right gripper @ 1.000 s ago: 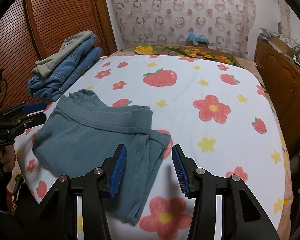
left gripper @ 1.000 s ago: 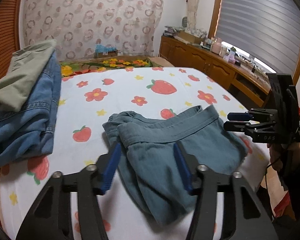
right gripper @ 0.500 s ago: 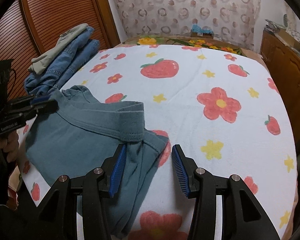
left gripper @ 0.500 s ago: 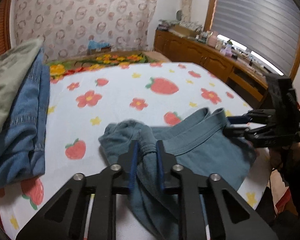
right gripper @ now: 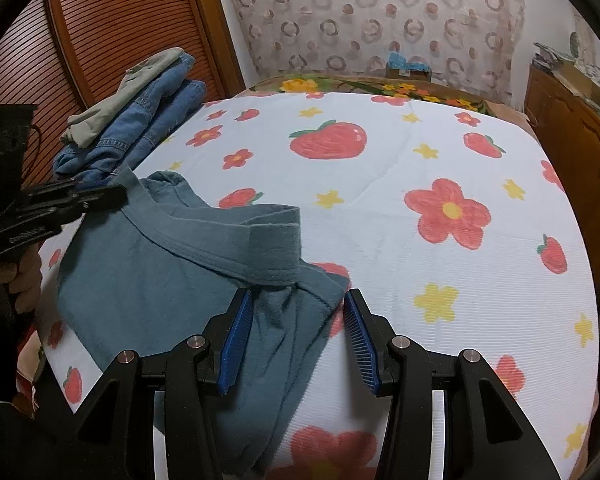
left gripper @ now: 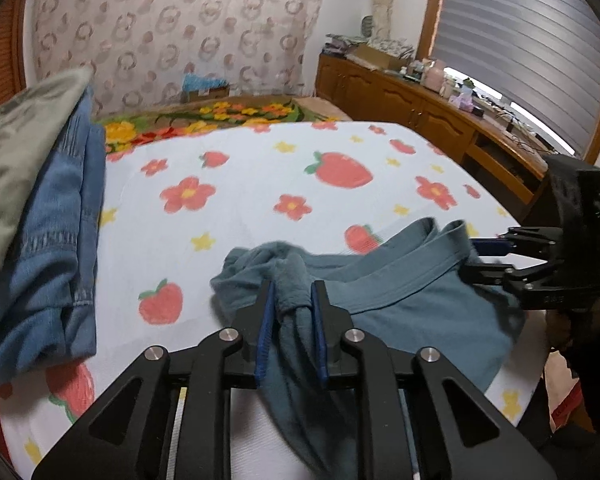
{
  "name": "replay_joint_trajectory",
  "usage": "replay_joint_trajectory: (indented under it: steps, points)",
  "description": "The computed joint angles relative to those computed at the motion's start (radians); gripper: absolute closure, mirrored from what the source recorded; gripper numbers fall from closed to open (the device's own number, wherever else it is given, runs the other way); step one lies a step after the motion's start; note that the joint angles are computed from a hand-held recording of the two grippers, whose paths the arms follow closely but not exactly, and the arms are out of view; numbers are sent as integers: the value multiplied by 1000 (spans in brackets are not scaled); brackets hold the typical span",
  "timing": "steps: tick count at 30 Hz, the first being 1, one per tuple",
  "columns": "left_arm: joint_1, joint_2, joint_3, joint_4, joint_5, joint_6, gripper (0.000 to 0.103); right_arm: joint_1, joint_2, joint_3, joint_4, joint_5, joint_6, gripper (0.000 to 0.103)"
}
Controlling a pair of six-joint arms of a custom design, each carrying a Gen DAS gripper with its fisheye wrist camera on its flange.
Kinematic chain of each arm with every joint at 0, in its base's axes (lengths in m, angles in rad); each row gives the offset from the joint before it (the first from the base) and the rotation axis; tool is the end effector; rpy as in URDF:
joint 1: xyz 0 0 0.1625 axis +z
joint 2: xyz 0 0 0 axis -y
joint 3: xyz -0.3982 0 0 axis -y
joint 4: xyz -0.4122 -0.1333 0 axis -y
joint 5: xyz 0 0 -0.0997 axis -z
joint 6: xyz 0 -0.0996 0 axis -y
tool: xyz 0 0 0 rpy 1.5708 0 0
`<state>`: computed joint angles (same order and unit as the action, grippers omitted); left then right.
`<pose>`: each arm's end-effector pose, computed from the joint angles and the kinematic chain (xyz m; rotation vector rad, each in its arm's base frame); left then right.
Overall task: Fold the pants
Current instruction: 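Grasp the shorts fold with the left tool while the right tool grasps beside it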
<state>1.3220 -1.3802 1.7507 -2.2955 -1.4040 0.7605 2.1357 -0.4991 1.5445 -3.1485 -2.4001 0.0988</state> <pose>0.0006 -0.6061 0.3467 1.3455 2.5244 -0.4348 0.4127 -0.5393 -0.0109 0.2691 -2.3585 0.9455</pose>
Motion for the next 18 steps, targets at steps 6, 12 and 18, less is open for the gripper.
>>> replay_joint_trajectory:
  steps: [6, 12, 18]
  points:
    - [19, 16, -8, 5, 2, 0, 82, -2, 10, -35, 32, 12, -15, 76]
    - [32, 29, -29, 32, -13, -22, 75, -4, 21, -48, 35, 5, -12, 78]
    - [32, 35, -41, 57, -16, -26, 65, -2, 32, -44, -10, -1, -26, 78]
